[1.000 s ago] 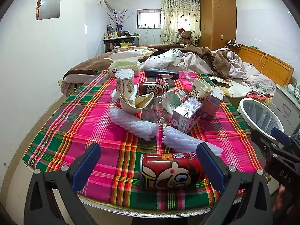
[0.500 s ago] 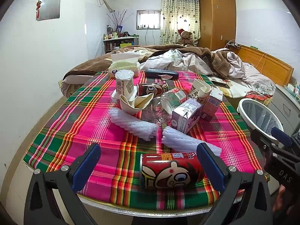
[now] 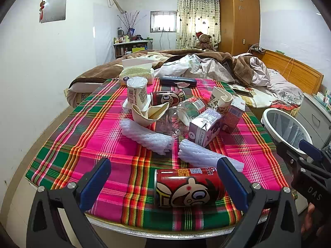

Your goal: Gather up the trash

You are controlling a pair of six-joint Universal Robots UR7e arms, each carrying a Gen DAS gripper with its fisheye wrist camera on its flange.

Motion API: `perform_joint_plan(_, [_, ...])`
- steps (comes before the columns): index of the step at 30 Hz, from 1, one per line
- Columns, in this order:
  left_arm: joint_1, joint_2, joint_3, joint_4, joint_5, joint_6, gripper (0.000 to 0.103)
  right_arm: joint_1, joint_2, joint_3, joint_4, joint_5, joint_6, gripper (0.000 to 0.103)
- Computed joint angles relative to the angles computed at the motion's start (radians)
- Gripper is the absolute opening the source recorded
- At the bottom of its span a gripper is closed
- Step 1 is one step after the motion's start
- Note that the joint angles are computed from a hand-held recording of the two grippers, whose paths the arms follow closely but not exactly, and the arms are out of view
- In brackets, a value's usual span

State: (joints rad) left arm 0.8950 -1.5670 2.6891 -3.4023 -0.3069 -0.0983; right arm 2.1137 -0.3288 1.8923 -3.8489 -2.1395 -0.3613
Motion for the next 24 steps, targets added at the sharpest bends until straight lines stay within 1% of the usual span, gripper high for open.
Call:
perform_joint_plan(9, [0.009, -0.006, -0.004, 0.013, -0.02, 0.006, 0.103, 0.0, 0.002, -0.004, 0.003, -0.002, 0.001, 0.082])
perform_joint_plan(15, [0.056, -0.02, -0.012, 0.064, -0.068, 0.043, 0.103, -0.029, 0.003, -0.015, 0.04, 0.057, -0.025, 0.082])
perform_joint_plan(16, [0.067, -0.019, -0.01, 0.046, -0.085, 0.061, 0.103, -0.035, 0.003, -0.015, 0.053, 0.068, -0.028, 0.082])
perform_joint_plan(18, [0.088, -0.028, -0.014, 0.062, -0.127, 0.078, 0.103, -0.051, -0.003, -0.015, 0.091, 0.102, -0.015, 0.082])
perform_joint_plan(20, [0.107, -0.034, -0.017, 0.06, -0.182, 0.119, 0.103, -0.061, -0.007, -0.013, 0.12, 0.131, -0.011, 0.082])
perform_joint_plan(21, [0.11, -0.031, -0.018, 0.057, -0.19, 0.132, 0.103, -0.065, -0.009, -0.012, 0.128, 0.148, -0.019, 0.082])
perform_joint_plan(24, [0.123, -0.017, -0.024, 0.058, -0.222, 0.2, 0.103, -0.068, -0.008, -0.019, 0.153, 0.16, -0.042, 0.082])
